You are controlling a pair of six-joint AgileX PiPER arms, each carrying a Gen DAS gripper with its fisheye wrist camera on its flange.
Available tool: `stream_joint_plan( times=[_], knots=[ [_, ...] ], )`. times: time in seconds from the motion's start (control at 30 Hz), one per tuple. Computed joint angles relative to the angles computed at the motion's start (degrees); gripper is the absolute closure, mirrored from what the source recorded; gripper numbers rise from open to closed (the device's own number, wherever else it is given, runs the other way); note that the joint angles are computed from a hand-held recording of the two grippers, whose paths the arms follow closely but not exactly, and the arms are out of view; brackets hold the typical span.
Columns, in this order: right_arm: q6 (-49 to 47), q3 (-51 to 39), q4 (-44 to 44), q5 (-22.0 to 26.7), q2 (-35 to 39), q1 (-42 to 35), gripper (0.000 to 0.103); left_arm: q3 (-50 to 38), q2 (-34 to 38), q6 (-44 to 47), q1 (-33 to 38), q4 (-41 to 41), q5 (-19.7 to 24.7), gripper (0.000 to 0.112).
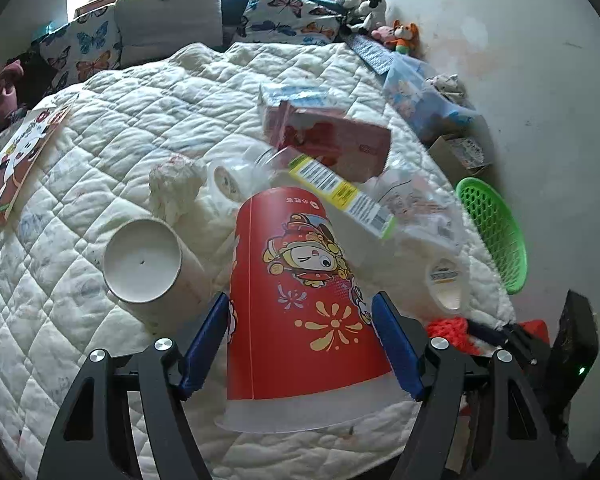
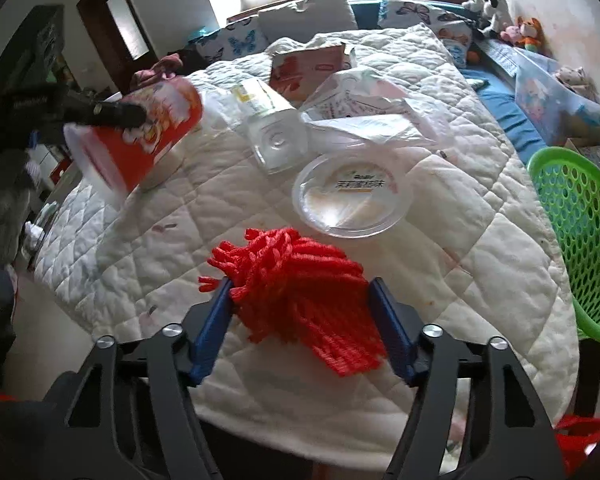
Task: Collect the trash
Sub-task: 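Carry the netting with the right gripper and drop it into the green basket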
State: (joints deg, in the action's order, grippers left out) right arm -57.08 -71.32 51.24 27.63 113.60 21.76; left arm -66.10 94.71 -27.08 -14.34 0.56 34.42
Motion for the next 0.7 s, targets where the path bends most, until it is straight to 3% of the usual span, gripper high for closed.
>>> stream_joint_plan(
  times=[0.13, 0.37, 0.53, 0.7],
  knots=[
    [-2.39, 2.48, 2.79, -0.41, -2.48, -0.51, 0.046, -1.25, -0.99, 0.60, -0.72, -0.58, 0.32, 0.042],
    [-6.12, 5.18, 7.97, 0.46, -7.14, -3.62, 0.048, -6.34, -0.21, 2.14, -2.68, -1.31, 1.51, 0.042],
    [-5.48, 5.28, 7.71, -1.83, -9.44, -7.74, 0.048, -15.41, 4.87, 4.06, -5.54, -2.08, 3.94, 0.042],
    [-0.49, 1.42, 4.09, -3.84, -6.83, -13.32, 0.048, -28.97, 13.79, 6.61, -8.80, -3.74, 8.01, 0.042]
  ],
)
